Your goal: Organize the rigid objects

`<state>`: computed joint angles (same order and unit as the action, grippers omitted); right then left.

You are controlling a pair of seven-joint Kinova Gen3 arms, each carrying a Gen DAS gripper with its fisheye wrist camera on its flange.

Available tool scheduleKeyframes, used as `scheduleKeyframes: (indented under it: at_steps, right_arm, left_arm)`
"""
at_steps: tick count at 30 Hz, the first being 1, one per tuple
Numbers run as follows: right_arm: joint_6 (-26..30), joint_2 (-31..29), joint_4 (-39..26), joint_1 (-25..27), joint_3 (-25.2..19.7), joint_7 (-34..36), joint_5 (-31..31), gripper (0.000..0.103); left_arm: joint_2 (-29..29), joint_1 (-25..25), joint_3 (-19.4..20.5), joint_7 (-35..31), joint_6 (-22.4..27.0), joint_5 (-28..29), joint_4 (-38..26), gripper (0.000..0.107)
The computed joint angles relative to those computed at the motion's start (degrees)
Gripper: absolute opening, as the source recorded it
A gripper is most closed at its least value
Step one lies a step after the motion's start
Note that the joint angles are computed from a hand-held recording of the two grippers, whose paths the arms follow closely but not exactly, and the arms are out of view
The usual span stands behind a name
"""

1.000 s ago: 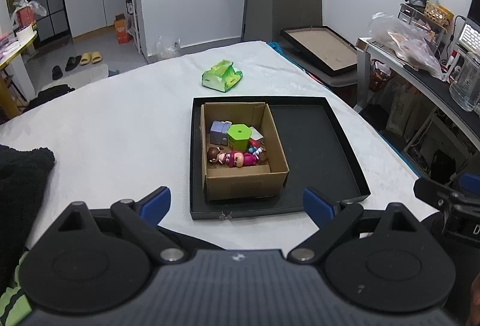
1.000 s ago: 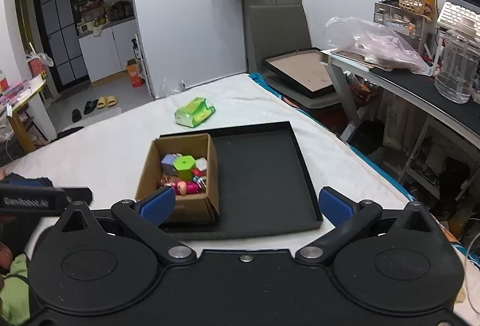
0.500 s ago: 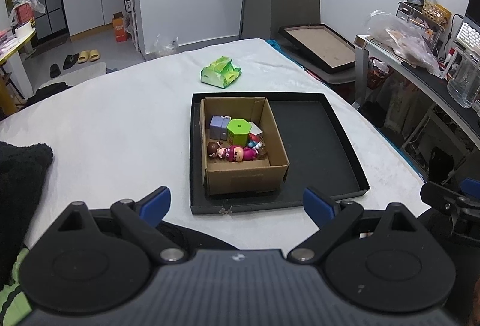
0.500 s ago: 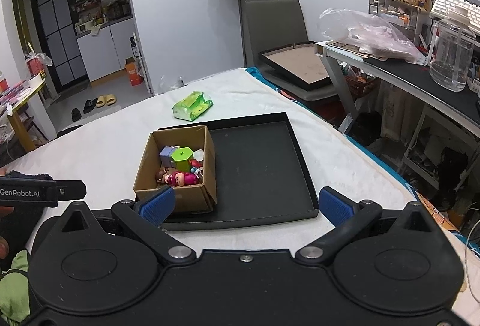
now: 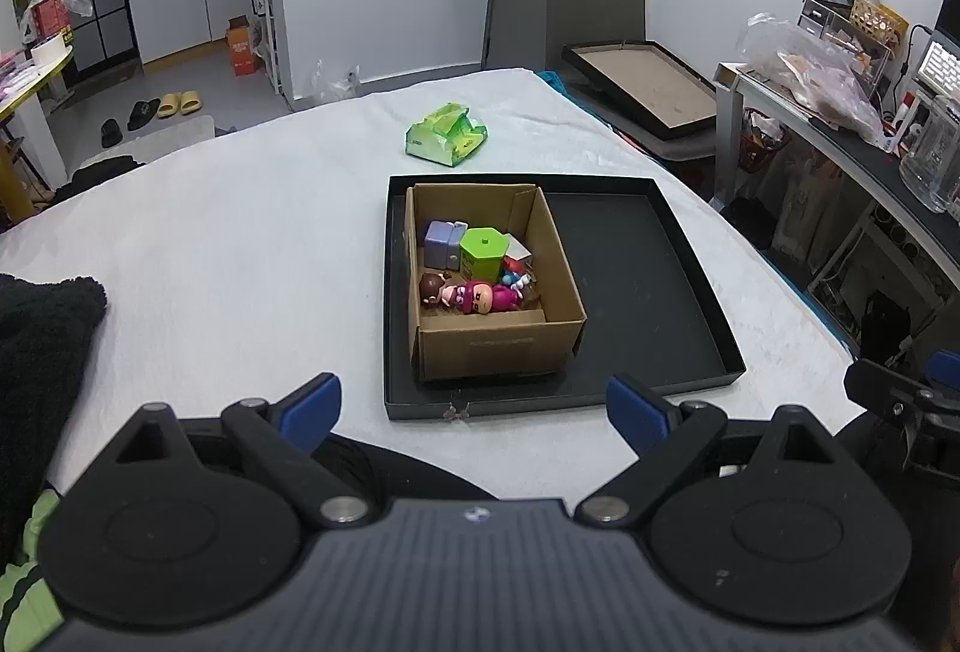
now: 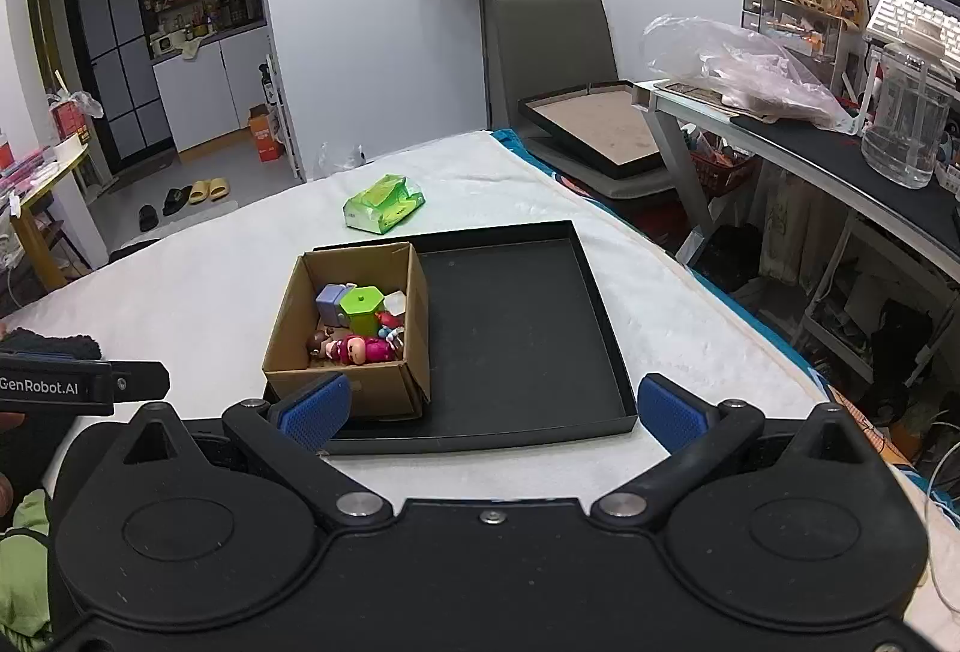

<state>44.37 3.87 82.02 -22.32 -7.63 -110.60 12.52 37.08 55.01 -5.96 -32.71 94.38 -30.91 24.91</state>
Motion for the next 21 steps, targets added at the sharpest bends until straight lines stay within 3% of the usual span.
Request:
scheduleKeyframes:
  at_steps: [21]
  right_arm:
    - [0.34, 0.18, -0.41, -0.12, 0.04, 0.23, 0.05, 0.103]
  left_arm:
    - [-1.29, 0.19, 0.59, 1.18, -1.55, -0.88, 2.71, 0.094]
